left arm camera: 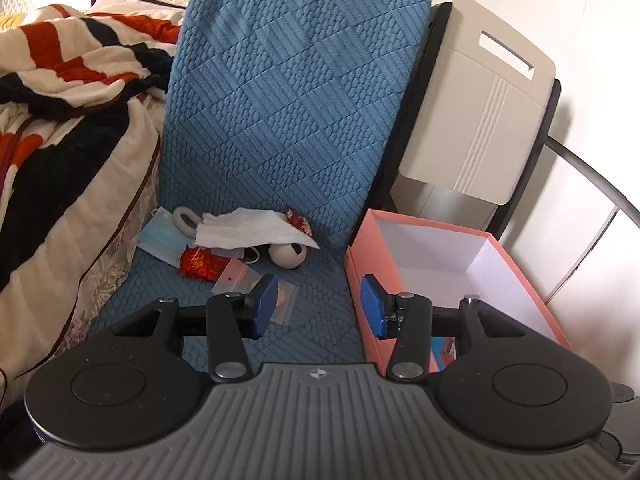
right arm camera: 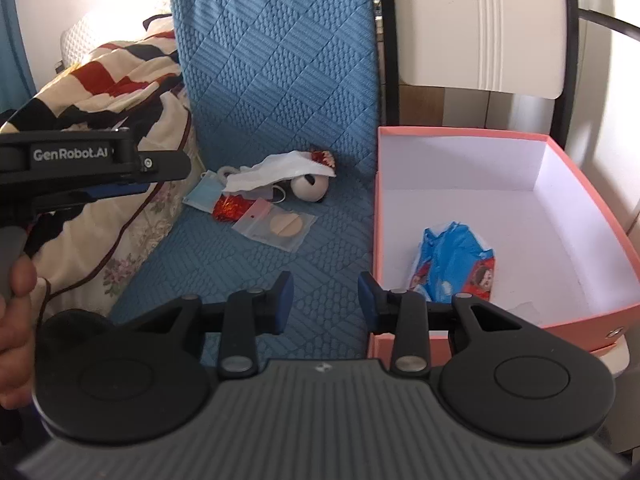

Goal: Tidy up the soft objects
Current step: 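Withdraw both open grippers from the pink box toward the chair seat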

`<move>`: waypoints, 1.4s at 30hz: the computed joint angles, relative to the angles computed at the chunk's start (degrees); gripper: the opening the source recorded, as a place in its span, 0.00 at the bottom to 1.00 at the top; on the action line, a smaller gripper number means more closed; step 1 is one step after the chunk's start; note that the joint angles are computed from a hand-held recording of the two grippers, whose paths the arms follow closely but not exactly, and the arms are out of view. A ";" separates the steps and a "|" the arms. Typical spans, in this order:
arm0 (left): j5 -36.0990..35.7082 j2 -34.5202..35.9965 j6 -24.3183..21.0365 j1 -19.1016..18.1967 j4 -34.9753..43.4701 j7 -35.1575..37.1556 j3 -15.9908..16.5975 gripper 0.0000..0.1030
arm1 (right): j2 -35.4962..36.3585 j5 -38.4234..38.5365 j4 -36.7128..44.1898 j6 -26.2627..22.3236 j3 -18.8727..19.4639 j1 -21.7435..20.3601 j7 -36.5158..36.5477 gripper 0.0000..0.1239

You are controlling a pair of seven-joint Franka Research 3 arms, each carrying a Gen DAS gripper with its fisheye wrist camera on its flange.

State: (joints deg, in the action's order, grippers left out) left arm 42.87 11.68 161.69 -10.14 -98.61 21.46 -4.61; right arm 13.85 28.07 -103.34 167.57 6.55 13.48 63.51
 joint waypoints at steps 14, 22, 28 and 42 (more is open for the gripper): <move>4.47 -2.77 -0.60 0.68 -5.06 -7.38 0.31 0.51 | 1.84 2.55 0.52 -0.66 2.46 -0.53 -5.01 0.31; -1.83 -2.00 -0.06 2.03 -3.88 -2.31 -1.37 0.51 | 1.43 1.37 1.00 -0.62 0.70 0.05 -5.58 0.31; -3.06 -1.01 1.32 1.93 -2.25 1.54 -0.87 0.51 | 1.96 0.48 1.07 -0.16 0.35 0.34 -3.64 0.31; -10.20 4.83 7.69 4.07 -0.94 12.37 0.93 0.51 | 8.24 -5.61 5.94 0.17 -0.66 2.57 1.03 0.31</move>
